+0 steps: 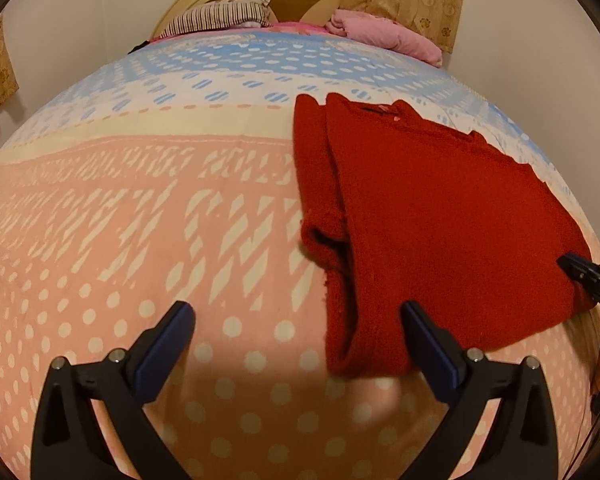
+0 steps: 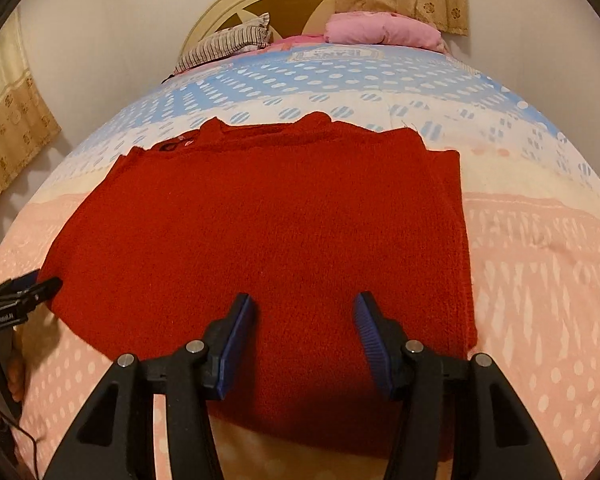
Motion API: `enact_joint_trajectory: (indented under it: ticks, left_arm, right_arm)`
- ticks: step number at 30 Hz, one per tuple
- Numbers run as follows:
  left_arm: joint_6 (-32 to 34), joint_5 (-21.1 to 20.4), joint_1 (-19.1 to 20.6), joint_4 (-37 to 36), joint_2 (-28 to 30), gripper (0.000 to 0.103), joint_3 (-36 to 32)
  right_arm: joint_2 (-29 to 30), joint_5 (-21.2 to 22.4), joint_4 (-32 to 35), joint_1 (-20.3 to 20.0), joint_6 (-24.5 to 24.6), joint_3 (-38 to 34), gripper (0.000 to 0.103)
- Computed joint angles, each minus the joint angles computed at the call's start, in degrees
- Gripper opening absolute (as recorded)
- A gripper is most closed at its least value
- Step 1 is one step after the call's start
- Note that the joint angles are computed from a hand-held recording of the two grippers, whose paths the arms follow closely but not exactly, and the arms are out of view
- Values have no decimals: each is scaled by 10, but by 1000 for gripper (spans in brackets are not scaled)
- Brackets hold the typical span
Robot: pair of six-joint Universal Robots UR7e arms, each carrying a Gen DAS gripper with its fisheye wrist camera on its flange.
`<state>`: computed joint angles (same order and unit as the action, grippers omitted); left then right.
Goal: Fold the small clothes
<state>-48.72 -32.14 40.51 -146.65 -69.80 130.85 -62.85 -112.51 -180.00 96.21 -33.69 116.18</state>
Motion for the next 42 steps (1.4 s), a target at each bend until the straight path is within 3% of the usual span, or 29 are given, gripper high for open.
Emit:
enact_joint_trajectory:
  ticks: [3, 7, 11, 22, 30, 38, 42]
  left_arm:
    - [-2, -3, -5, -2, -9, 103, 10]
    - [2, 1, -10, 1, -13, 103, 12]
    - [-7, 12, -19, 23, -19, 103, 13]
    - [-6, 44, -29, 113, -29, 103, -9]
    - [-1, 85, -17, 163, -28, 103, -36]
    - [51, 95, -6, 122, -15, 103, -50]
    - [88, 80, 5, 77, -4, 103, -57]
  right_arm:
    - [-3, -5, -14, 1, -5, 9, 54]
    - [16, -60, -27, 31, 10, -4, 54]
    - [11, -15, -22, 48, 16, 9, 56]
    - [69, -28, -66, 95, -57, 32, 59]
    - [74, -12, -103, 113, -91, 52, 59]
    - [99, -8, -167, 138, -149, 72, 59]
    - [109, -9, -185, 148, -165, 79, 59]
